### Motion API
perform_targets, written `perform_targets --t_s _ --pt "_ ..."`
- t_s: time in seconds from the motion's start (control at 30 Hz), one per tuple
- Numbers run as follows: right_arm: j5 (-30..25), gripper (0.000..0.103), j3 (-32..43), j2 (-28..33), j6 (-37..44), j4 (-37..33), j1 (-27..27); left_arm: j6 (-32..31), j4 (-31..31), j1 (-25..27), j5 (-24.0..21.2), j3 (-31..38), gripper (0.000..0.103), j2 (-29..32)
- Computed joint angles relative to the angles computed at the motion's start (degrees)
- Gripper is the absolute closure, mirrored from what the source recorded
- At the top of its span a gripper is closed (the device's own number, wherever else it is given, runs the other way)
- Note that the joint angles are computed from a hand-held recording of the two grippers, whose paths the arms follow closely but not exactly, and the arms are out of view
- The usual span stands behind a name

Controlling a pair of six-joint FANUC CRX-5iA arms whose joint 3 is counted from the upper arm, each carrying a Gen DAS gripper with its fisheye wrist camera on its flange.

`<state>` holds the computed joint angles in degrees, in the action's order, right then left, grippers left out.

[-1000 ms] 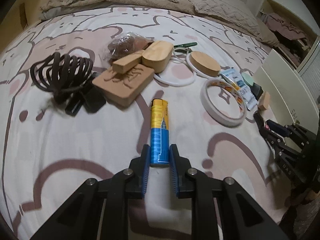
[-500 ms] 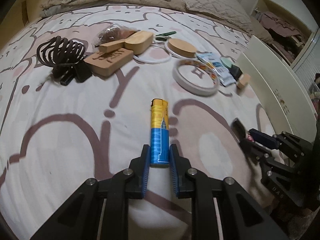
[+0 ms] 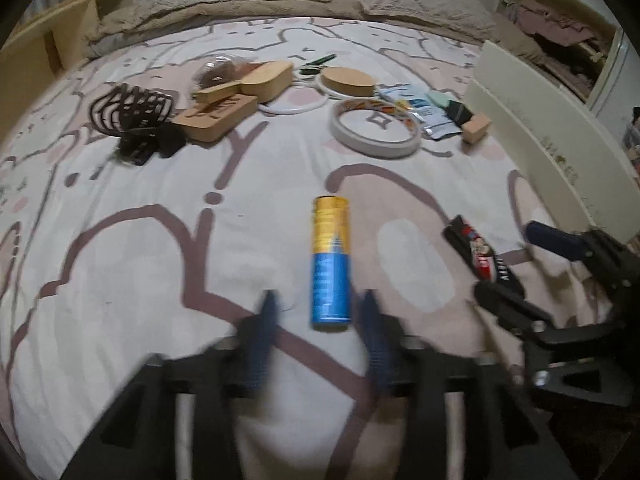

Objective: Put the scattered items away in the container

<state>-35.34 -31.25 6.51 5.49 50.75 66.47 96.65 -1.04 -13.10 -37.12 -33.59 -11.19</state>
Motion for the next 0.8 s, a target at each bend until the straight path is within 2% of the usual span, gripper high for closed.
perform_targets --t_s 0.1,0.17,0.3,0.47,0.6,0.77,0.8 --pt "-2.34 0.023 0.0 -0.06 -1.13 -0.13 0.61 5.16 -4.47 -0.32 -2.36 1.84 0.045 0.52" --pt "-6.6 0.023 0.81 0.72 -1.78 0.42 1.7 8.26 -6.89 -0.44 -3.87 2.85 0.044 0.9" --pt "-12.97 0.023 2.6 2.49 0.16 0.72 4.12 13.98 -11.84 -0.94 -7.17 5.1 0.035 1.82" --pt "-20.93 0.023 5.45 5.36 3.02 -0.03 6.64 17.52 -14.14 1.0 -9.6 7.14 0.034 3.28" --pt "-22.96 0.023 6.57 5.82 3.35 -2.08 6.36 20.78 -18.35 1.65 -11.4 10.08 0.034 5.48" --pt "-25.95 0.023 7.51 6.19 1.42 -3.58 5.78 14.33 -13.16 5.5 -8.8 8.05 0.033 4.32" --pt "-26.59 0.023 7.79 6.23 1.42 -4.05 5.5 11.88 -10.93 6.31 -7.45 6.72 0.026 3.37"
